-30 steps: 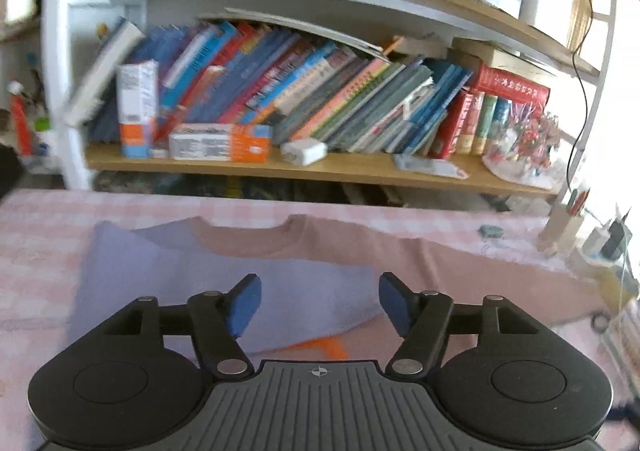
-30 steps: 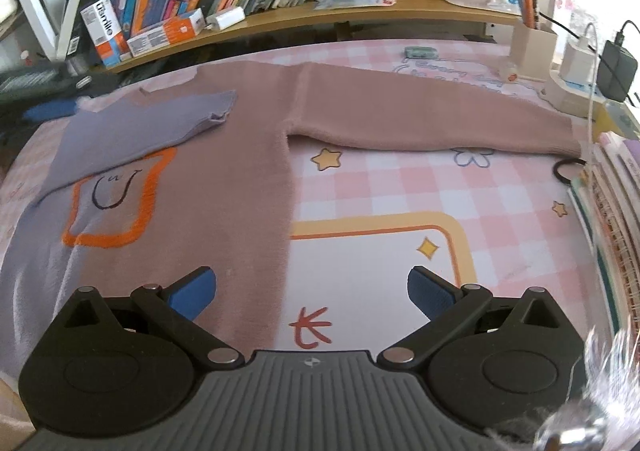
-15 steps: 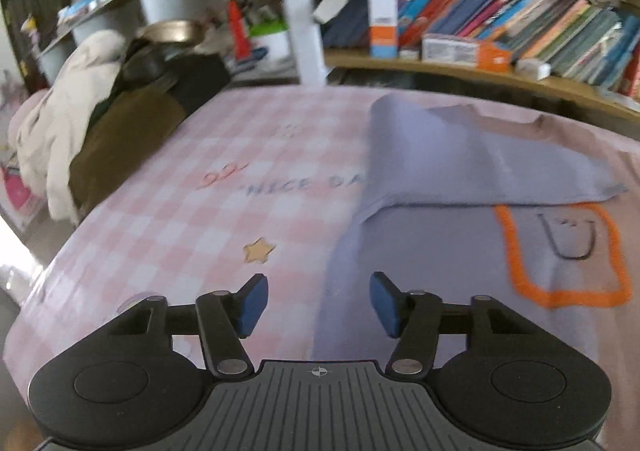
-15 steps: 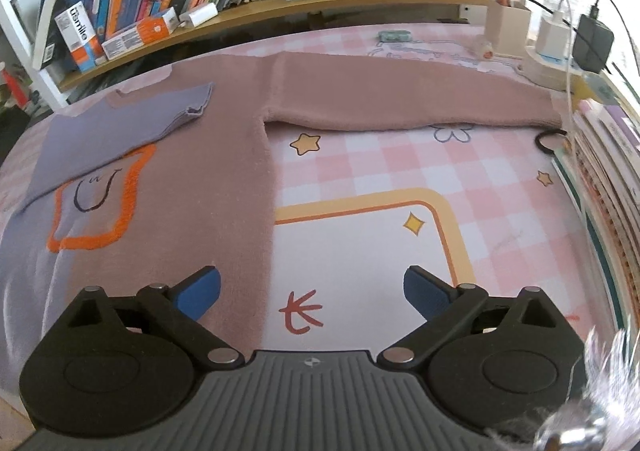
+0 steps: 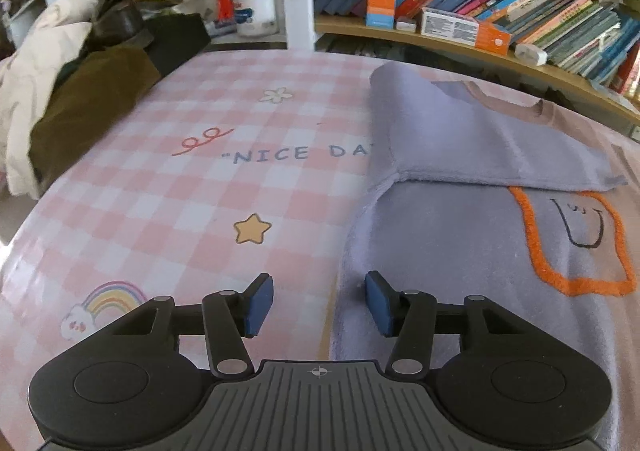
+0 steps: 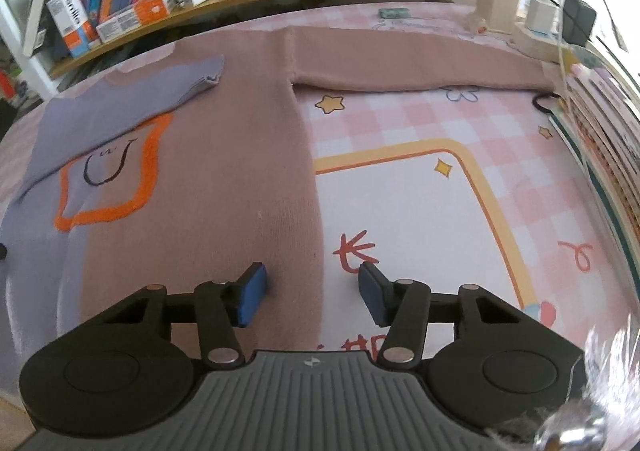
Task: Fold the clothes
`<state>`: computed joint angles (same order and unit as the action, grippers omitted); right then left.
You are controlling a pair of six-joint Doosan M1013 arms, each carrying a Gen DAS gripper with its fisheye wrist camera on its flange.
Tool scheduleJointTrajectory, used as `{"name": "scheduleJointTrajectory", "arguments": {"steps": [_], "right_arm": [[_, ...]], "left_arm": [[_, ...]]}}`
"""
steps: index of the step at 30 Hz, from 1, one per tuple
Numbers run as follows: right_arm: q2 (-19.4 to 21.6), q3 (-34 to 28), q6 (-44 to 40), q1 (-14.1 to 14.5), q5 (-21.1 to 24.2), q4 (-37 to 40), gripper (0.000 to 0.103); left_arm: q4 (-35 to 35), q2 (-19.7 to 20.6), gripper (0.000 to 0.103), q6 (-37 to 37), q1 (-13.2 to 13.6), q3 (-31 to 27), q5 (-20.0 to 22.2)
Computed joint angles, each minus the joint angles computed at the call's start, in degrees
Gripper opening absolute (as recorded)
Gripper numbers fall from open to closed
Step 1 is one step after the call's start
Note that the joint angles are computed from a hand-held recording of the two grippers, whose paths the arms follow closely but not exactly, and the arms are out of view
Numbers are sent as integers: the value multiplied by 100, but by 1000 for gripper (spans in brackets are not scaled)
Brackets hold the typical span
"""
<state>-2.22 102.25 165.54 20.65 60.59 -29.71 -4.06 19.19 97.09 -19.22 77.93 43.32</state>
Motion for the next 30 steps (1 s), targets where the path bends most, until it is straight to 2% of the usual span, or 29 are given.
{"name": "scheduleJointTrajectory", "arguments": {"steps": [3, 4, 6, 7, 9, 12, 14, 17, 30], "right_arm": [[45, -21, 234, 74, 77, -151, 41], [56, -22, 309, 99, 90, -201, 38], [51, 4, 449, 124, 11, -269, 22], [41, 16, 494, 120, -42, -264, 21], [54, 11, 580, 139, -59, -299, 15], [87, -14, 661, 171, -59, -347, 13], [119, -44, 691, 190, -45, -371, 13], [171, -96, 680, 213, -84, -366, 12], [533, -478, -92, 316, -505, -50, 12]], "left_arm": [[-322, 30, 38, 243, 48, -40, 57], [-463, 37, 32, 339, 65, -50, 82], [-725, 58, 17, 556, 87, -85, 160], [-871, 71, 6, 681, 95, -109, 218], [-1012, 79, 4, 831, 91, -131, 262], [-1390, 78, 4, 1081, 147, -143, 267], [-1272, 75, 3, 913, 159, -140, 152], [-1257, 171, 4, 751, 249, -263, 225], [-827, 322, 4, 361, 517, -450, 87]]}}
